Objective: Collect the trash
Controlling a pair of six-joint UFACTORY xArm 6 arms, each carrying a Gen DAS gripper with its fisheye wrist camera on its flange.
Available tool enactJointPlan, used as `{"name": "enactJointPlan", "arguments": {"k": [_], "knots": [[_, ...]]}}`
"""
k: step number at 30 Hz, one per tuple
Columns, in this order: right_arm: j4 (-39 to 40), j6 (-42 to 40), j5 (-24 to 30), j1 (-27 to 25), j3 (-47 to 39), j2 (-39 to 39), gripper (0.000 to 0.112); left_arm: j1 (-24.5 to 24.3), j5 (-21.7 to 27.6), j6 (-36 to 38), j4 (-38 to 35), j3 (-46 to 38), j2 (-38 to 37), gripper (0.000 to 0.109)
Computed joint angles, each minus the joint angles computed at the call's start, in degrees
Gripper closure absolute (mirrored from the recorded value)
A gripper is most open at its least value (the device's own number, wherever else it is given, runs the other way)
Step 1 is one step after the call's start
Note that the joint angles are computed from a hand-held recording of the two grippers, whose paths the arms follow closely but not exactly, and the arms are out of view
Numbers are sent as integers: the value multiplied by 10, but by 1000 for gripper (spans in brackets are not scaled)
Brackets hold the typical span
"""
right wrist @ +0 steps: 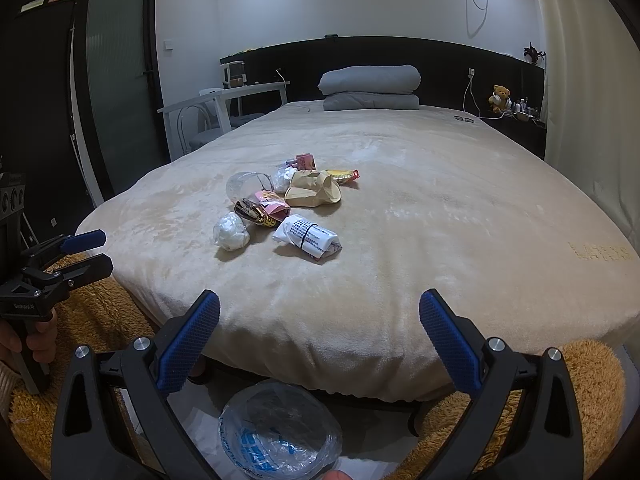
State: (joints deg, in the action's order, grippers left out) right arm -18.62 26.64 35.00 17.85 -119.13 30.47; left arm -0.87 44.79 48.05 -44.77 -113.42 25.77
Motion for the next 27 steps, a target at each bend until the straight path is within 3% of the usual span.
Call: {"name": "enactJointPlan", "arguments": {"k": [27], "knots": [[-5, 3, 5, 4, 15, -4, 13, -4, 16, -15, 14, -2, 2, 12]]}}
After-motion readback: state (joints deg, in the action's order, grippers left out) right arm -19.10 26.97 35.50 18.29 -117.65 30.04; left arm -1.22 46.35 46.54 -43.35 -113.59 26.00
